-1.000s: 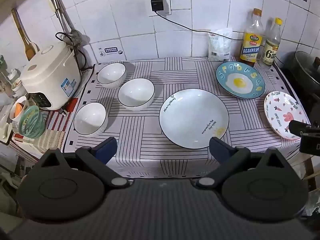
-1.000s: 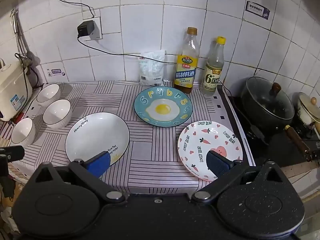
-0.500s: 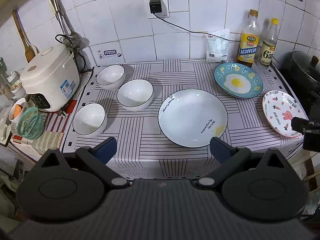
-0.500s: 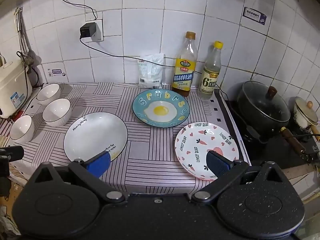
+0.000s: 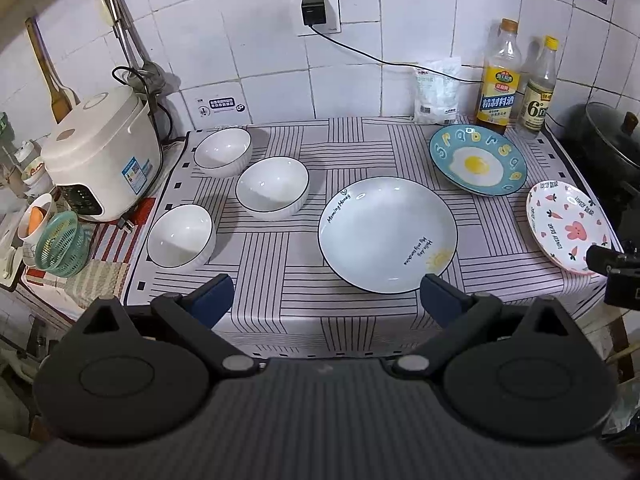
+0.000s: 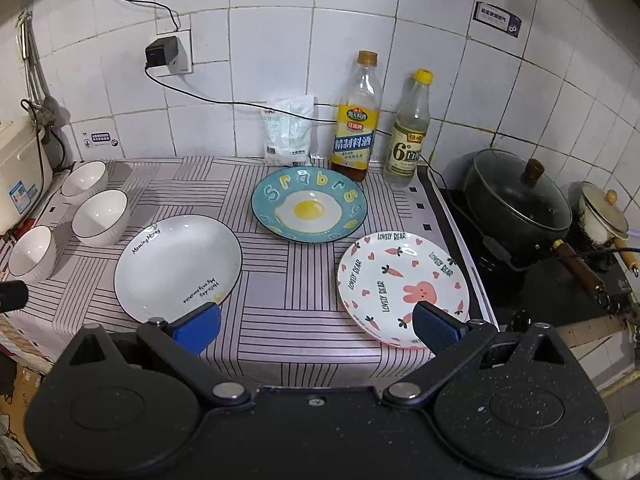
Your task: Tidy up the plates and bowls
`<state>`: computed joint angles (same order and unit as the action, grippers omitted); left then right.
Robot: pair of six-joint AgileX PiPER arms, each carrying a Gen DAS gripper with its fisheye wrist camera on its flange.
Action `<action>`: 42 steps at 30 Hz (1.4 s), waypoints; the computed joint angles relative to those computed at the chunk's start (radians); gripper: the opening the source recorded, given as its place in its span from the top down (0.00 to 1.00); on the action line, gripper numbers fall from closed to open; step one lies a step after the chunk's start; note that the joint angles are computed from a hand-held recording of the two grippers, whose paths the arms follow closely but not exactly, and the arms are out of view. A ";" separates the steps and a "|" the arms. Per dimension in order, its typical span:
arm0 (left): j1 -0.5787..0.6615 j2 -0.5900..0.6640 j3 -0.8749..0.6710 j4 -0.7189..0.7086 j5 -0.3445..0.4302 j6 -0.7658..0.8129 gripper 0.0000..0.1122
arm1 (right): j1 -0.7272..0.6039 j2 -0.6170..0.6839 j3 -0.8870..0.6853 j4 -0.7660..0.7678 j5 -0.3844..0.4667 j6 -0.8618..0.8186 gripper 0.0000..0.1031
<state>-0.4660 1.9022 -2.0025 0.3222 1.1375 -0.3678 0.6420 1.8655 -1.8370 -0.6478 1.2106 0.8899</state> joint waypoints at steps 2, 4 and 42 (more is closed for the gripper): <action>0.000 -0.004 0.008 -0.002 -0.006 0.003 0.10 | 0.001 -0.007 0.017 -0.007 -0.006 0.011 0.00; -0.001 -0.011 0.021 -0.003 -0.014 0.002 0.10 | 0.003 -0.007 0.018 -0.016 -0.005 0.018 0.00; -0.049 -0.120 0.234 0.090 -0.152 -0.106 0.10 | 0.084 -0.073 0.195 -0.220 -0.038 0.223 0.00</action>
<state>-0.5151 1.7821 -1.7686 0.4123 0.9852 -0.4742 0.7263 1.7924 -1.6417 -0.8676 1.1726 1.1126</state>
